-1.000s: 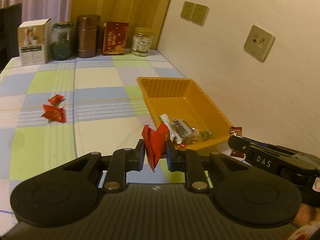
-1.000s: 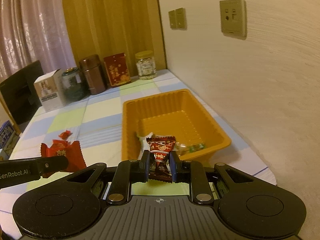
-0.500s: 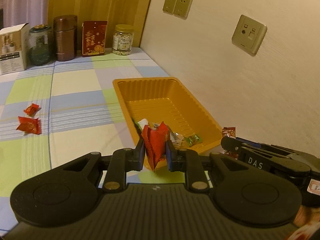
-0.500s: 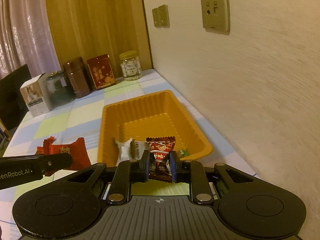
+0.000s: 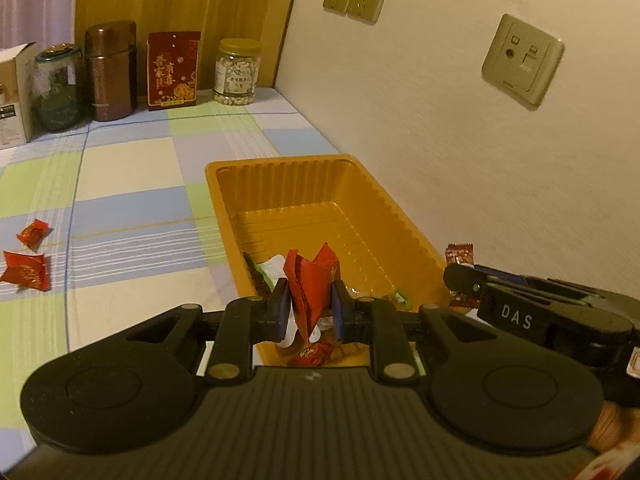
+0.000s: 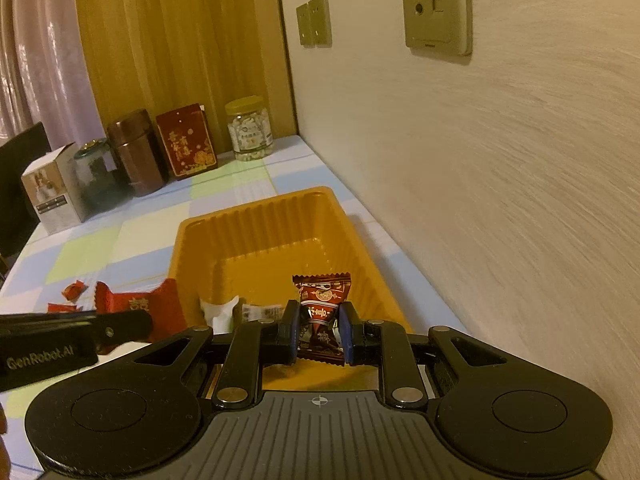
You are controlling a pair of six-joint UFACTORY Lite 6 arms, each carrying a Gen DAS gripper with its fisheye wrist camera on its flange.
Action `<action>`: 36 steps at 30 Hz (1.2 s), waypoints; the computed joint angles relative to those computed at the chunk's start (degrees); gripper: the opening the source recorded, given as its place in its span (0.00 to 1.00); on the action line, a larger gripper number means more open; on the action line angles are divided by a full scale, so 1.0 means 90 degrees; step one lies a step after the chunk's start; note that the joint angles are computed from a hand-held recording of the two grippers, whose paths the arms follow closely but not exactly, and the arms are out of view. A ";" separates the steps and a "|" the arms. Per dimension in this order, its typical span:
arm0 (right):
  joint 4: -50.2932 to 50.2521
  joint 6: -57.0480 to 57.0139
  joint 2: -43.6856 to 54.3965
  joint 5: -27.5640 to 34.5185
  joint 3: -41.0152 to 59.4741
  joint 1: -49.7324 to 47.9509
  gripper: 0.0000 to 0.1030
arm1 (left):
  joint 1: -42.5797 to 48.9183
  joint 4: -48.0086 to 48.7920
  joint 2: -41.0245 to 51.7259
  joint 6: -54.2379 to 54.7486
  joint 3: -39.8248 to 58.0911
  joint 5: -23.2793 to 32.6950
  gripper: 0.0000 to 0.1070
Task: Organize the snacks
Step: 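Carry the held candy bar and red packet over the orange tray, then open the left gripper to drop the red packet while the right gripper releases the candy bar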
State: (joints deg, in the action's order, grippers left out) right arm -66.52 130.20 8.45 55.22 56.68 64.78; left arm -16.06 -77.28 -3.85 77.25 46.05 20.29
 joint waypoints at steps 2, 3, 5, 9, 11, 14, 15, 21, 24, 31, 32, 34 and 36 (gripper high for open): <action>-0.0093 -0.0007 0.0022 -0.0130 -0.0022 -0.0168 0.20 | -0.0069 -0.0200 0.0218 0.0187 0.0120 -0.0041 0.18; -0.0131 -0.0005 0.0039 -0.0184 -0.0028 -0.0235 0.20 | -0.0098 -0.0331 0.0334 0.0320 0.0181 -0.0040 0.18; -0.0199 0.0004 0.0066 -0.0285 -0.0044 -0.0347 0.20 | -0.0141 -0.0670 0.0516 0.0655 0.0270 -0.0023 0.18; -0.0265 0.0042 0.0143 -0.0425 -0.0053 -0.0464 0.20 | -0.0302 -0.1561 0.0806 0.1558 0.0365 -0.0114 0.30; -0.0285 0.0057 0.0163 -0.0493 -0.0078 -0.0507 0.20 | -0.0242 -0.1591 0.0897 0.1602 0.0409 -0.0017 0.37; -0.0298 0.0065 0.0196 -0.0582 -0.0092 -0.0561 0.20 | -0.0104 -0.1657 0.0826 0.1741 0.0319 -0.0053 0.37; -0.0293 0.0066 0.0197 -0.0611 -0.0102 -0.0569 0.20 | -0.0028 -0.1638 0.0799 0.1704 0.0284 -0.0030 0.37; -0.0369 0.0115 0.0226 -0.0742 -0.0100 -0.0597 0.20 | 0.0620 -0.1310 0.0449 0.1464 -0.0071 0.0122 0.37; -0.0443 0.0127 0.0262 -0.0817 -0.0058 -0.0613 0.20 | 0.0868 -0.1156 0.0285 0.1354 -0.0224 0.0206 0.37; -0.0703 0.0414 0.0179 -0.1169 -0.0156 -0.0868 0.20 | 0.1241 -0.1138 0.0018 0.1326 -0.0506 0.0293 0.39; -0.0746 0.0454 0.0170 -0.1231 -0.0173 -0.0915 0.20 | 0.1260 -0.1147 0.0033 0.1319 -0.0498 0.0284 0.40; -0.0857 0.0562 0.0149 -0.1362 -0.0218 -0.1019 0.20 | 0.1327 -0.1171 0.0041 0.1328 -0.0517 0.0297 0.41; -0.1063 0.0780 0.0086 -0.1494 -0.0320 -0.1107 0.21 | 0.1392 -0.1177 0.0050 0.1348 -0.0533 0.0322 0.42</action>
State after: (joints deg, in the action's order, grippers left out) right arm -76.08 137.22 9.22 41.77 53.80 54.82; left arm -3.53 -87.87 -3.40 89.38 41.25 23.19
